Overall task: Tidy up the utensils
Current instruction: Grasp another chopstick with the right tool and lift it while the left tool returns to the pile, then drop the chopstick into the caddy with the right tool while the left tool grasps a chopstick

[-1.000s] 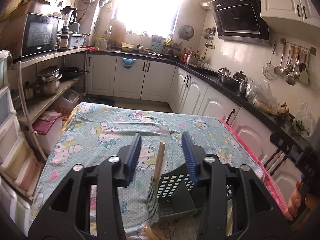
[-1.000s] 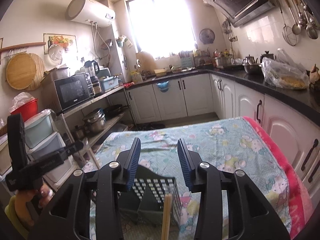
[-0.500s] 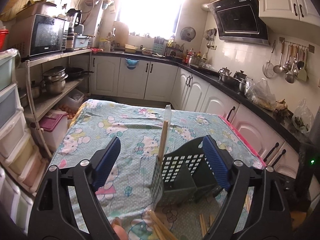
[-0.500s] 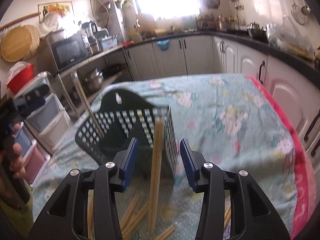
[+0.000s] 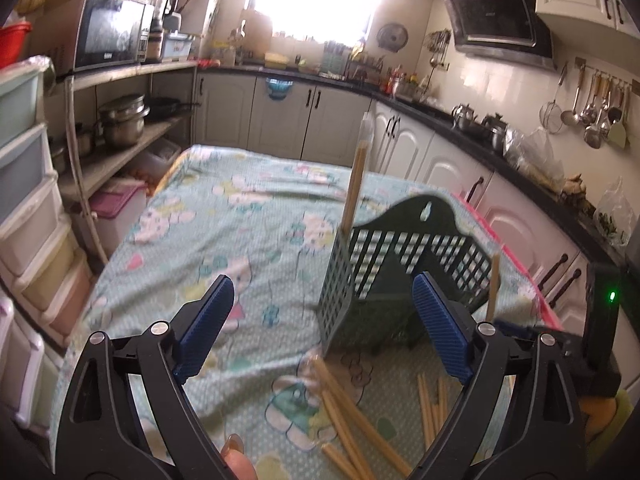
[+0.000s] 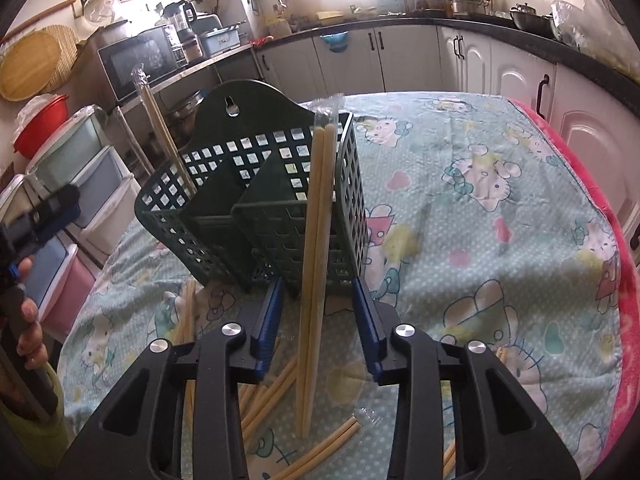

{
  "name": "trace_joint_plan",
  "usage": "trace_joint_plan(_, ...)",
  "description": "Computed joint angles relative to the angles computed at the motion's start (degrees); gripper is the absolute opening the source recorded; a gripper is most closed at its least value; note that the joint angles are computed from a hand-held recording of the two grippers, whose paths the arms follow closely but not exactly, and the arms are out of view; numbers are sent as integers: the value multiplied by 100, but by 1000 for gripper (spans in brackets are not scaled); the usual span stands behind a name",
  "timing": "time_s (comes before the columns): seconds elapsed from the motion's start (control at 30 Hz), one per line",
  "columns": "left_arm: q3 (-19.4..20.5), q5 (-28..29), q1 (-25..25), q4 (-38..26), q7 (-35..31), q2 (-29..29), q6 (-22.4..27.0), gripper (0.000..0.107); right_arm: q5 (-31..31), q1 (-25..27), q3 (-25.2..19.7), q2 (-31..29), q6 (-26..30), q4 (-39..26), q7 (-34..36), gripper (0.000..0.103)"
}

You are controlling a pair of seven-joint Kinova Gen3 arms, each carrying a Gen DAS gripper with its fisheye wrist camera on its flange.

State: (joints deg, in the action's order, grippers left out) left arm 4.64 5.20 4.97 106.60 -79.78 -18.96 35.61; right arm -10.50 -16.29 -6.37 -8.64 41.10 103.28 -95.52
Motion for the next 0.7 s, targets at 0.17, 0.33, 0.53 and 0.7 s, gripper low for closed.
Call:
trace_joint_plan(0.17,-21,14,-14,173,49,4,133,83,-157,-17,85,103,56,-45,237,11)
trace_joint_plan(0.33,-46,11,-31,258,78,-6,241,83,-357,-46,110,-38,-13,-31,460,5)
trace_joint_plan(0.53,-253,284,115,230,-166,231,554,83,-771,-159,254,-465,-605,-101,849,5)
trace_joint_plan(0.7,-469,839,232,254,-622,506,722,73,-380,-44,85,-505,-1363,-235,619,5)
